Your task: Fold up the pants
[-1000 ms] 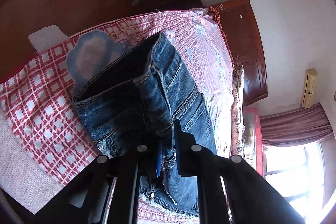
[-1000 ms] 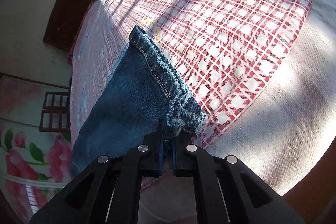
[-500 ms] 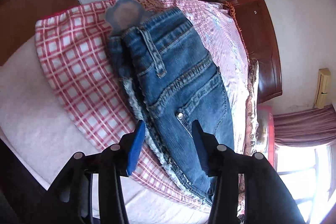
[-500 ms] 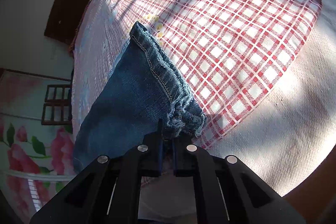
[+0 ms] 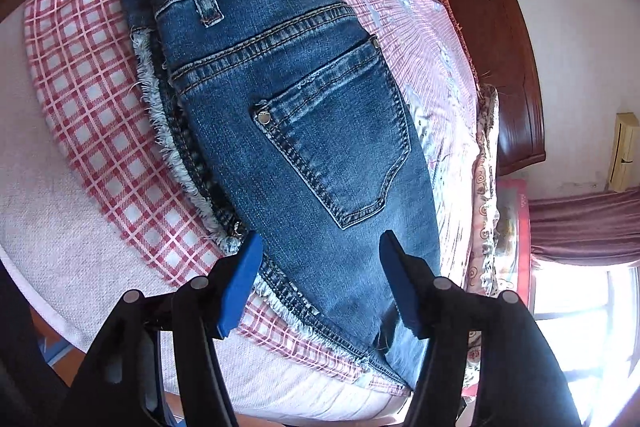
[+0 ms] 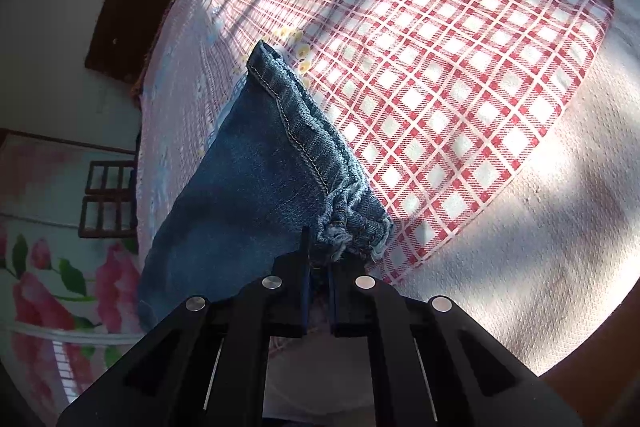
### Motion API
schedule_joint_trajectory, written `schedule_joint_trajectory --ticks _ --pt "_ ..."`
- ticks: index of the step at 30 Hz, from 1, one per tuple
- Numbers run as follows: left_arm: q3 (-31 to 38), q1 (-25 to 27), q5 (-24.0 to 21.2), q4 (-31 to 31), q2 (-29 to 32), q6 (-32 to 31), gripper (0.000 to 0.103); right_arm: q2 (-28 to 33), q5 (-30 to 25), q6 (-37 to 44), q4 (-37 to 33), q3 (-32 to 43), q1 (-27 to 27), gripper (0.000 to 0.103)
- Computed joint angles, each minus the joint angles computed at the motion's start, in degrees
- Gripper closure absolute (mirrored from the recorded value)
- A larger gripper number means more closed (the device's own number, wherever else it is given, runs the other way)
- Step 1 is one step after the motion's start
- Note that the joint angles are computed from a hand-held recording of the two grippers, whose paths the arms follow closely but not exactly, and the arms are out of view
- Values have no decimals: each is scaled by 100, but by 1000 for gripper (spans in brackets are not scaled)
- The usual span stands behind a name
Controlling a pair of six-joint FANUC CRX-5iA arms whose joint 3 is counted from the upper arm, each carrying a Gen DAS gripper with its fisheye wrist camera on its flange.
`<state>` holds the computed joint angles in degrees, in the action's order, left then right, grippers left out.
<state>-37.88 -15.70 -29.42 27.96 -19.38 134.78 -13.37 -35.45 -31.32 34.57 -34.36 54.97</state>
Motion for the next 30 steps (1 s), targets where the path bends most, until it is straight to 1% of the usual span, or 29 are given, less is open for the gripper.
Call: schedule_joint_trajectory --ticks 1,3,4,5,8,9,10,11,12,13,16,18,20,23,24,26,27,28,29,30 --pt "36 33 -122 -121 20 160 43 -12 22 -39 31 -27 -1 99" --pt "-136 84 93 231 79 -48 43 -58 69 -170 119 -106 4 99" --pt "-169 96 144 265 98 -62 43 -76 76 -180 136 -131 6 99" --pt "-137 84 165 211 139 1 49 -87 76 -191 143 -144 9 99" --pt "-71 31 287 71 203 363 47 -87 15 -100 115 -122 35 99" --pt "-74 -9 387 -51 169 554 56 -87 -2 -70 110 -117 43 99" --pt "-39 -54 521 -137 203 663 75 -76 -10 -87 119 -104 52 99" --pt "41 -29 386 -304 205 759 89 -76 -12 -85 126 -107 57 99" --pt "-16 -11 394 -326 117 826 94 -72 -15 -68 130 -102 65 99" --pt "-102 26 411 -226 50 746 98 -79 -2 -85 142 -111 67 99" --pt "-193 38 412 24 -46 645 98 -89 20 -78 119 -111 67 99" --pt "-222 33 441 -27 -218 644 98 -88 17 3 55 -87 59 99" --pt "-290 41 488 123 -319 446 98 -108 63 45 5 -100 38 99" --pt "-186 34 79 -268 -403 704 98 -151 106 273 -206 -66 -6 99" --pt "-234 27 -15 -298 -432 753 98 -130 87 475 -367 10 -53 99" --pt "-481 26 -41 -112 -498 790 98 -83 -47 841 -650 172 -78 99" --pt "-555 21 -28 -120 -502 870 98 -49 -126 1028 -784 263 -91 99" --pt "-625 32 37 -43 -460 785 98 -31 -172 1155 -888 324 -105 99" --pt "-757 43 196 328 -367 438 98 -29 -185 1232 -975 360 -119 99" --pt "-913 32 433 632 -342 247 98 -47 -162 1271 -1051 367 -139 99"
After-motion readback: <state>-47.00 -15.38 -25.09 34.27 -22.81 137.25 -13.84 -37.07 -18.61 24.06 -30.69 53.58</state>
